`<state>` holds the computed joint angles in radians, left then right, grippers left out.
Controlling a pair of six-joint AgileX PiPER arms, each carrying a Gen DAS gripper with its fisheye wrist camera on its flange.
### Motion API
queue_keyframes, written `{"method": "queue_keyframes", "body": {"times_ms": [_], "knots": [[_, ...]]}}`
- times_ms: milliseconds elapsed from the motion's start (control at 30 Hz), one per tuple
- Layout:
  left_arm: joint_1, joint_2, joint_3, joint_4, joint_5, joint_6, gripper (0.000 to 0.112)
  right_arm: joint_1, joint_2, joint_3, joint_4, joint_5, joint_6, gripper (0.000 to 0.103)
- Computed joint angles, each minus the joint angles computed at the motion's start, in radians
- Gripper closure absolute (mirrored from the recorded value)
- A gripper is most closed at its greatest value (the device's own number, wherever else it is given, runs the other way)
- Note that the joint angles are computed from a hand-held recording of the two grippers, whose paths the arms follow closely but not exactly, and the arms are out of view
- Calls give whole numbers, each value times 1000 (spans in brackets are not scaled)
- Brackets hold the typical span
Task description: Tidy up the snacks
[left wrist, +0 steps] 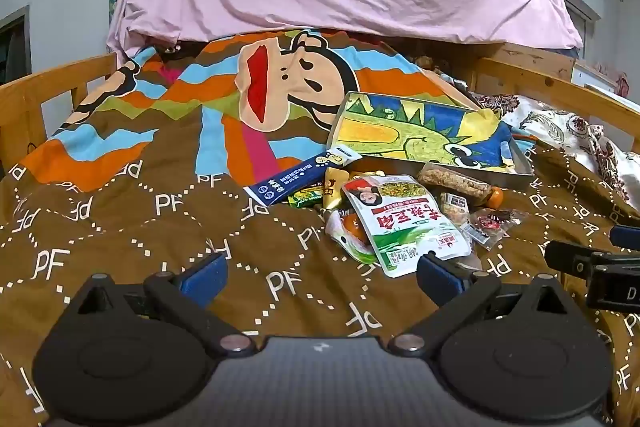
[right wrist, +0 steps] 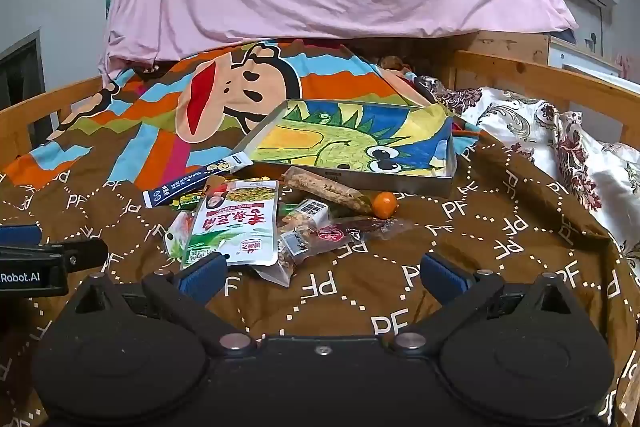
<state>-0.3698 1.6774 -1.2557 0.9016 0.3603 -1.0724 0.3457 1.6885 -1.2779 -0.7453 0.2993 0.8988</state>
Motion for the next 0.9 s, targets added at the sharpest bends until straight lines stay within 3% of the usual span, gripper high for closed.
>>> {"method": "queue_keyframes", "body": {"times_ms": [900], "knots": [[0,-3,5,0,0,-4,10,-6,1,3,10,-6,2,1]]}}
